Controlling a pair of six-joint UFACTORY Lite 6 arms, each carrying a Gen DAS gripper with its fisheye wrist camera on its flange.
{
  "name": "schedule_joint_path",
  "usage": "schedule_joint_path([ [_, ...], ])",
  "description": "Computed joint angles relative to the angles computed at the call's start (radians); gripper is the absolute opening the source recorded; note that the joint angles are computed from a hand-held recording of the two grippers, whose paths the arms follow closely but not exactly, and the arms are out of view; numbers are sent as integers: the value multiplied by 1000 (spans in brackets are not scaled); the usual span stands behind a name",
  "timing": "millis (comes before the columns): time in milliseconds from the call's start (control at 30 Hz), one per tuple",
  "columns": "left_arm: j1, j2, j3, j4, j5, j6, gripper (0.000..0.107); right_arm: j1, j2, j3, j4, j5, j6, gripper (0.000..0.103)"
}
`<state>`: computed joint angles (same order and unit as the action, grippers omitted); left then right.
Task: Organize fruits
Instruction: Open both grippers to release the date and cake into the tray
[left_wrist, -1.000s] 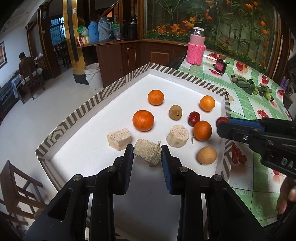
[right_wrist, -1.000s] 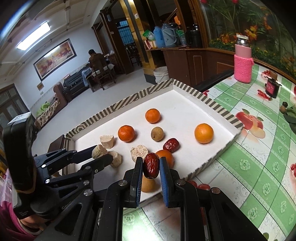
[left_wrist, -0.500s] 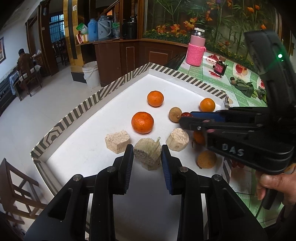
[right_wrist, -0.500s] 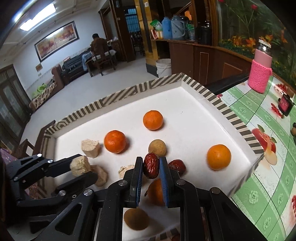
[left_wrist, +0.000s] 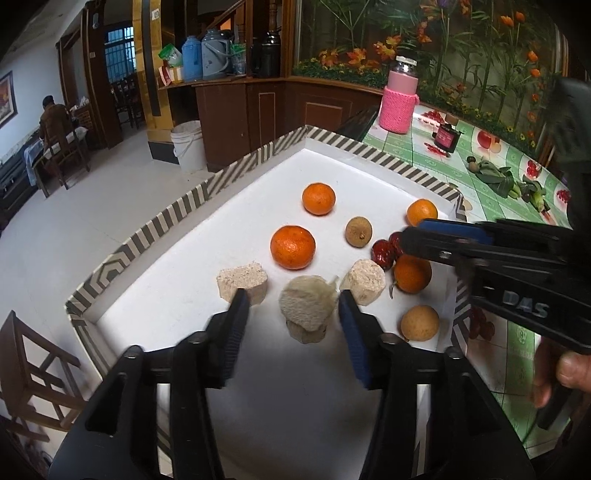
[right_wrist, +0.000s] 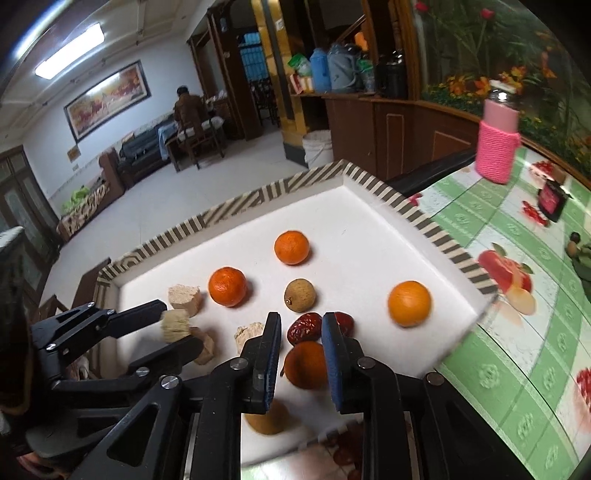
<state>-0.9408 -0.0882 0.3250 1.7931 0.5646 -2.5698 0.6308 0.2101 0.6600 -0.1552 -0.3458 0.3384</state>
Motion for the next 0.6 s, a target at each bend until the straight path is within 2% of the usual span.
schedule_joint_path([
  [200,-91,-17,20,-104,95,55,57,28,-186,-191,268,-64,-176,21],
  [433,-204,-31,46,-192,212,97,57,24,-283,-308,347,-87,-195,21],
  [600,-241,-32,70,-213,235,120,57,30,-364,-371,376,-88,-214,21],
])
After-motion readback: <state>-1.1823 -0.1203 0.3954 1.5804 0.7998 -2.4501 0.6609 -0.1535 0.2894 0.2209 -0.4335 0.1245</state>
